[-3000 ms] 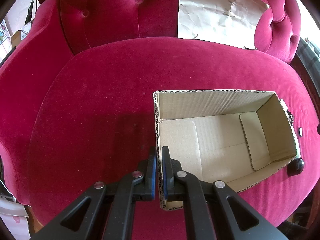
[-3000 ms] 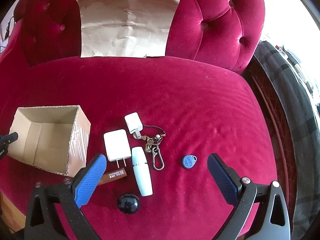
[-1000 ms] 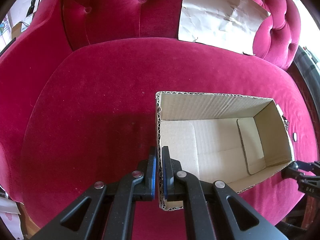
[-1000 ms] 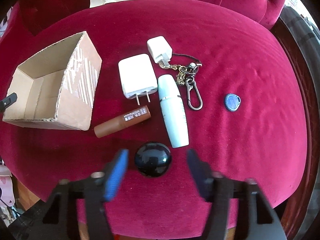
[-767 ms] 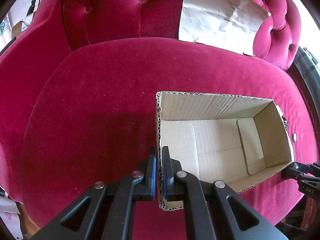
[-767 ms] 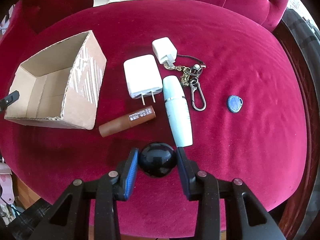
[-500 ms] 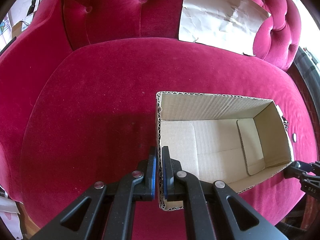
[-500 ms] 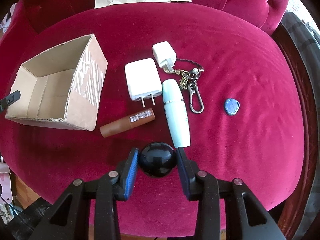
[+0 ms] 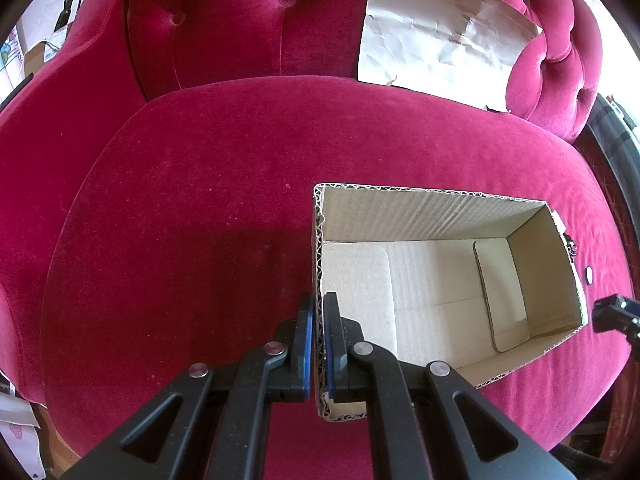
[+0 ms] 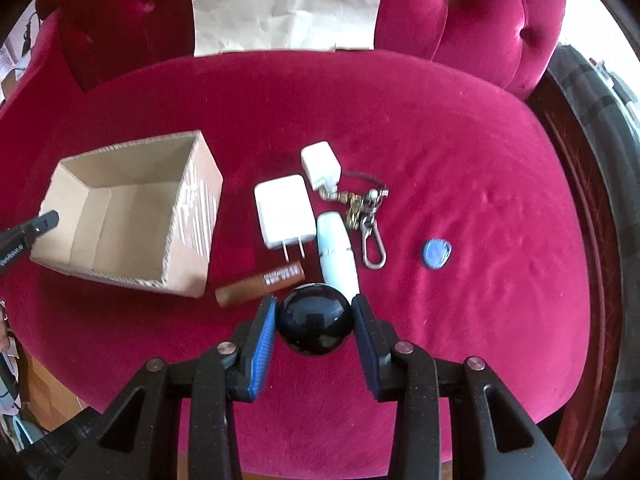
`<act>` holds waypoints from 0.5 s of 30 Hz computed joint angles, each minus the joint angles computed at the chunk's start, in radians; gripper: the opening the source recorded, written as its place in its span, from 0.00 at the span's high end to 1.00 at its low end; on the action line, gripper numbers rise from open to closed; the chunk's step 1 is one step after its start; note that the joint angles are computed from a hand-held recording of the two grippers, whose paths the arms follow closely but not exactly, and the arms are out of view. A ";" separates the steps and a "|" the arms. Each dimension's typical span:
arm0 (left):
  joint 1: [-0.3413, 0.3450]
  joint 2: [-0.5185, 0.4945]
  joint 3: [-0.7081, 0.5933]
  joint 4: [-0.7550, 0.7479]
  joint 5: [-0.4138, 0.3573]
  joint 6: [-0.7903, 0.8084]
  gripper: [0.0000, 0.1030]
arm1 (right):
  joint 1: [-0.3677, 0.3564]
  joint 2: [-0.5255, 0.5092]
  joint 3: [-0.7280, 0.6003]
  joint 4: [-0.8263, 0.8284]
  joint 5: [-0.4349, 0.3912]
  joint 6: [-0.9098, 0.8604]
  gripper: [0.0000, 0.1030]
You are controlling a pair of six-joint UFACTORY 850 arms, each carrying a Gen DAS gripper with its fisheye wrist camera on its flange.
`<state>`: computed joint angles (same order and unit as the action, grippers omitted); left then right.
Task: Organize rigid objects
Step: 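Lift the black ball with the right gripper and carry it over the box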
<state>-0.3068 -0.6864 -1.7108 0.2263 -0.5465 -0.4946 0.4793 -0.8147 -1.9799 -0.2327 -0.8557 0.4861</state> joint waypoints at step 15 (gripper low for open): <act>0.000 -0.003 -0.004 -0.002 -0.001 -0.007 0.96 | 0.024 -0.027 -0.104 -0.057 0.012 0.024 0.61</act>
<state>-0.3064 -0.6889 -1.7153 0.2245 -0.5475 -0.5012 0.5030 -0.8415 -2.0838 -0.2895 -0.8440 0.5096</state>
